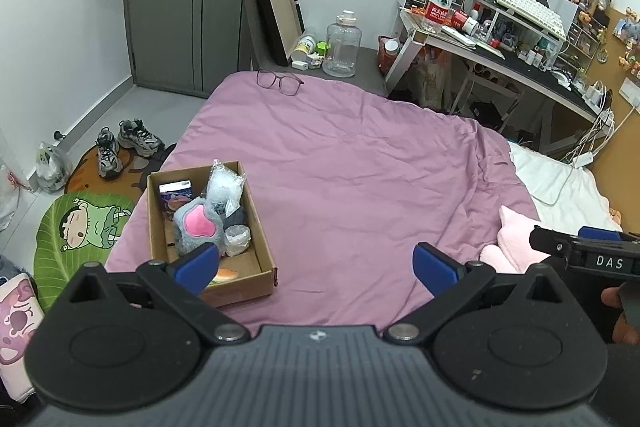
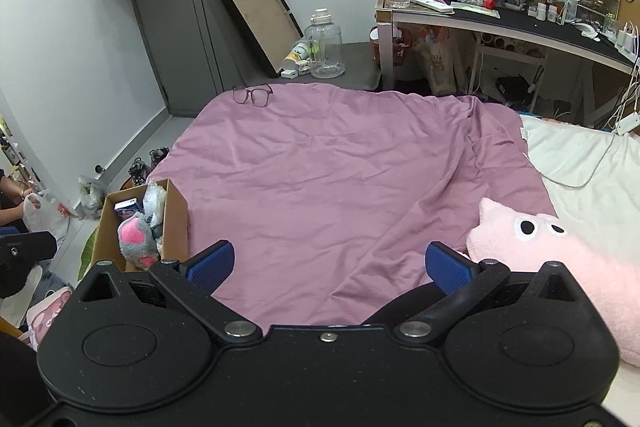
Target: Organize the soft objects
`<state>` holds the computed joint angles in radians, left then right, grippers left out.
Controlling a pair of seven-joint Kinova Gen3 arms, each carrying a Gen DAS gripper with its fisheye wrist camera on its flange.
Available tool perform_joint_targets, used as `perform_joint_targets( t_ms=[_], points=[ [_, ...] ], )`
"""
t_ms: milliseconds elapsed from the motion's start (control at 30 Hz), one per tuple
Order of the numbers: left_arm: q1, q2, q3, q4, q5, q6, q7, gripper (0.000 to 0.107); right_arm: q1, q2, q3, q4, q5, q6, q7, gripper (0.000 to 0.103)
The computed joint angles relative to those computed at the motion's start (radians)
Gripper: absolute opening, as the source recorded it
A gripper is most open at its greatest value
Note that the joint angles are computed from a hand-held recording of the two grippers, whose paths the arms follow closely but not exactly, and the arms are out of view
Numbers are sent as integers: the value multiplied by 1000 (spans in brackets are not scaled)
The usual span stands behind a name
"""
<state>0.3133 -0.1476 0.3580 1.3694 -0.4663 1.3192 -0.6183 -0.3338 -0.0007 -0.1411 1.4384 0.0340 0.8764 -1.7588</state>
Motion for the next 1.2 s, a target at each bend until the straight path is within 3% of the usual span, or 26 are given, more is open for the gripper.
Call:
perform_joint_targets(
  t_ms=[1200],
  points=[
    [36,15,34,-4,-72,31,64,102,-10,-28,-14,16,34,-19,25,103]
  ],
)
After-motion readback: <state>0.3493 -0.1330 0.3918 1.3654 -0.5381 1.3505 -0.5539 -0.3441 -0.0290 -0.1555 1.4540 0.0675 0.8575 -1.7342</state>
